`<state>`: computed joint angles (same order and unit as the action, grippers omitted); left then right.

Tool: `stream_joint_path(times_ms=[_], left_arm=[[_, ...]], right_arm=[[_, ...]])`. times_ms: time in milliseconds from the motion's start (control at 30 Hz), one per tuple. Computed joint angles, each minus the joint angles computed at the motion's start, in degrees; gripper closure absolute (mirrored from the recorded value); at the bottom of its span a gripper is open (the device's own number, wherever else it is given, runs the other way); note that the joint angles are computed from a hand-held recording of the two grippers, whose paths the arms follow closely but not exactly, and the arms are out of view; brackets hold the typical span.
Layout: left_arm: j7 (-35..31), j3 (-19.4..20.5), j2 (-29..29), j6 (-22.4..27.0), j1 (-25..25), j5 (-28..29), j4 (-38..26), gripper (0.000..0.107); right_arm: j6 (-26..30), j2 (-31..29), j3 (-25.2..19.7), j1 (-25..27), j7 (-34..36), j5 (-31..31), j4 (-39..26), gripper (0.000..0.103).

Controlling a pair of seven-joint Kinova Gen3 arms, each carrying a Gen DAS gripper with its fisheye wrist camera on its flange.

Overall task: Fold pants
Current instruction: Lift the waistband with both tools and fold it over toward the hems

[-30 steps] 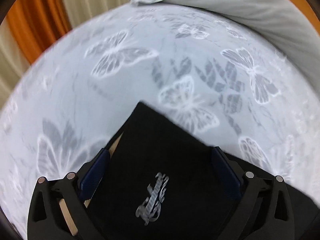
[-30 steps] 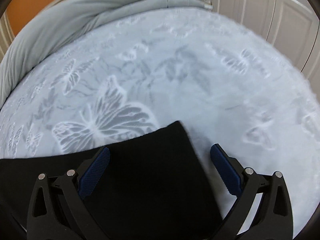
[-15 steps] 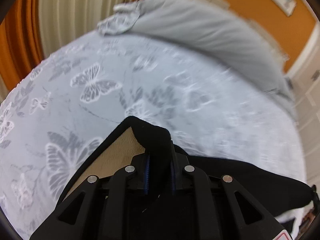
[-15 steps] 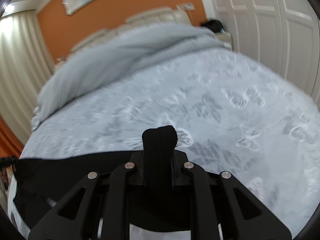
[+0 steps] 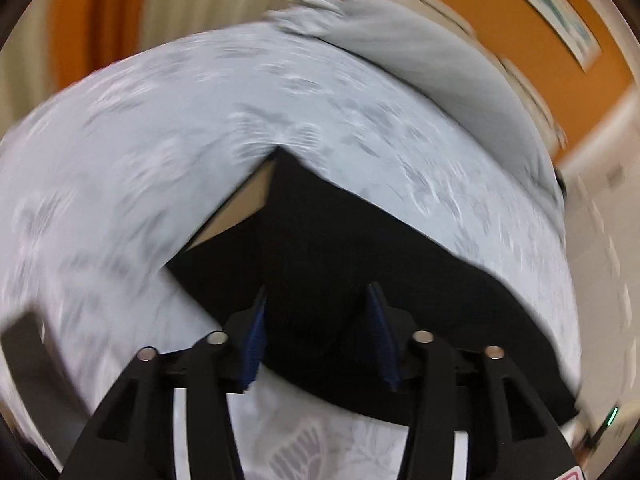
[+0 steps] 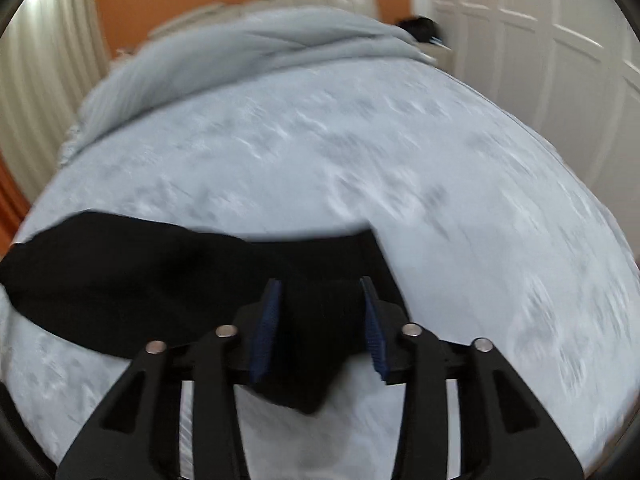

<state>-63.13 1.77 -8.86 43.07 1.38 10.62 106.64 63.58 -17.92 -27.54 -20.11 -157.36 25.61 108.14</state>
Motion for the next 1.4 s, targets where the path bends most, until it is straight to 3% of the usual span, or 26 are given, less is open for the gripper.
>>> stream_joint_path(times_ms=[33,100,133,200,267,367,433,533,567,600,633,667,700,733,800,867,933,1033,1133,1233,1367,1400], left_arm=[[1.36,-1.29,-2.41,-2.01,0.58,1.85,2.33,0.042],[1.78,-4.88,-4.82,-3.81,2.98,6.51,4.80,0.027],[1.88,-5.09,-4.92,-3.44,3.30,8.84,5.04,0.026],[0.40,-4.18,-3.54,-3.22,2.88,13.50,5.06,0.026],[0.06,-6.87,0.52,-3.05,6.22,18.16,3.97,0.026],[-1.22,-9.60,6.14,-3.17,7.69,25.15,2.37,0.027],[-4.66,-6.52,9.17,-4.43,3.41,29.69,1.73,0.029],[-5.15,-2.32,12.10,-3.30,-2.64,33.66,1.22,0.059],[-4.38,-2.56,13.43,-1.93,-3.16,34.06,0.54,0.083],[-4.28,-2.26,14.36,-0.94,-3.98,34.38,0.10,0.101],[-4.60,-1.11,14.92,-0.22,-5.48,34.77,-0.27,0.104],[-4.24,-0.71,15.56,0.57,-5.91,34.23,-1.25,0.104],[-3.27,-1.12,15.80,1.00,-5.29,32.76,-2.27,0.105],[-2.13,-0.78,16.06,1.66,-5.37,30.88,-3.81,0.105],[-2.56,-1.41,15.01,3.07,-4.64,28.35,-6.96,0.105],[-4.95,0.96,12.97,4.85,-6.90,26.64,-8.95,0.105],[-5.80,0.60,11.28,7.04,-5.83,22.44,-10.79,0.105],[-6.09,-2.46,13.18,8.62,-2.64,18.06,-10.73,0.105],[-9.15,0.01,15.71,6.68,-6.52,21.99,-6.08,0.104],[-11.09,-0.05,14.41,3.26,-5.67,23.25,-3.47,0.102],[-9.78,0.07,15.46,4.16,-4.80,20.32,-5.49,0.100],[-9.14,0.13,15.65,4.41,-4.56,19.42,-6.03,0.100]], right_arm=[[1.04,-1.19,-0.21,-0.28,-2.33,-0.27,0.04,0.061],[0.32,-5.10,-2.71,2.33,-6.99,-1.19,0.88,0.027],[-1.44,-7.71,-4.51,4.34,-9.32,-1.39,1.80,0.024],[-6.10,-10.90,-6.19,5.18,-12.81,-2.54,3.50,0.024],[-10.76,-10.56,-6.33,2.60,-17.47,-2.27,4.53,0.024],[-17.75,-7.10,-1.47,-4.20,-24.03,-0.56,7.17,0.024],[-22.41,-4.08,1.83,-5.04,-25.05,-0.49,8.45,0.024],[-28.49,-1.17,2.50,0.12,-24.92,-3.35,9.34,0.024],[-30.82,0.01,3.38,0.94,-25.72,-3.91,9.72,0.024],[-33.13,1.76,5.30,1.69,-25.59,-5.31,9.74,0.024],[-34.84,3.26,7.18,1.38,-24.58,-6.87,9.80,0.024],[-35.62,5.81,8.55,1.50,-23.24,-8.24,8.97,0.046],[-35.48,7.99,8.87,1.84,-20.99,-8.69,7.70,0.087],[-35.49,9.10,8.14,3.17,-19.67,-8.21,6.71,0.099],[-36.20,8.15,3.69,7.68,-19.72,-4.46,4.92,0.100],[-35.66,3.43,-1.47,11.53,-18.67,-0.40,2.29,0.100],[-34.49,-0.81,-3.56,12.59,-16.89,0.26,2.79,0.100],[-31.53,-0.66,0.99,7.71,-15.29,-5.14,7.70,0.100],[-32.91,1.94,3.38,5.27,-16.29,-9.53,13.33,0.099],[-34.65,1.88,-2.16,9.69,-18.39,-9.85,14.58,0.092],[-27.82,4.06,-12.52,18.96,-15.78,-6.54,8.25,0.086],[-25.49,4.27,-15.14,20.88,-14.69,-5.52,6.85,0.076]])
